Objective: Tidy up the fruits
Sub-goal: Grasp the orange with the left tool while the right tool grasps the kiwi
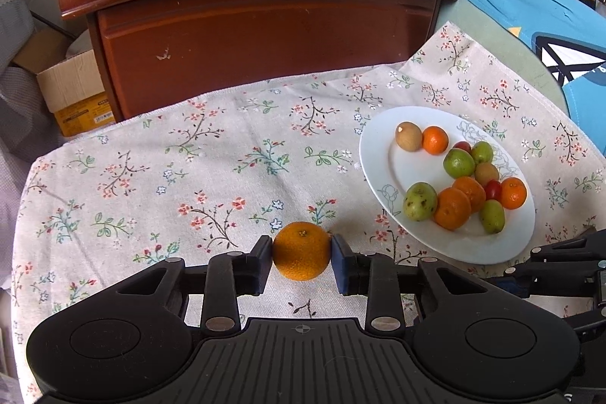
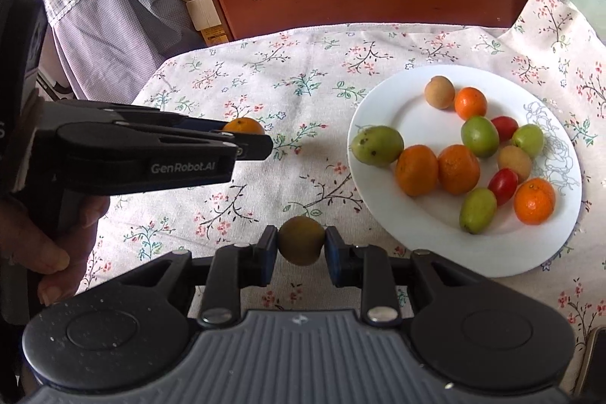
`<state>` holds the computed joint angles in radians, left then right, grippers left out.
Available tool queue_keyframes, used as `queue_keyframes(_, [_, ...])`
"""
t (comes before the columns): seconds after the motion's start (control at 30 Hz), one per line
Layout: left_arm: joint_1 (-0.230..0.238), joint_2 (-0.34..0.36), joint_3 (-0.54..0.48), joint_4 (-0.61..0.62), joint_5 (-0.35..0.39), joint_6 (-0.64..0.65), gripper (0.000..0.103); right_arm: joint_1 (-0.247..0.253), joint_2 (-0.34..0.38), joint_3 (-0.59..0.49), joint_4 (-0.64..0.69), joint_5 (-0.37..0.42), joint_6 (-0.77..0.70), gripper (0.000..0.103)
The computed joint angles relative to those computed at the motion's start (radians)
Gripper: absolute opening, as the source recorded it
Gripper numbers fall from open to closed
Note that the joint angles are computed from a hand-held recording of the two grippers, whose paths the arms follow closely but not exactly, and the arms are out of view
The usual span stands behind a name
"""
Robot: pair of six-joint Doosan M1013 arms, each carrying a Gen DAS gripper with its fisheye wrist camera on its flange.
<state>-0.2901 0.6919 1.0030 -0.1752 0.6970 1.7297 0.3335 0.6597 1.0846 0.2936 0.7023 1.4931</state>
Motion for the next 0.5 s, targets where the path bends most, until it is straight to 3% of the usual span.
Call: queue_keyframes(0.5, [0.001,-0.059,0.048,0.010,-0.063,-0.028,0.031,0.003,-0.040,0.022,-0.023,-0.089,0.046,0.027])
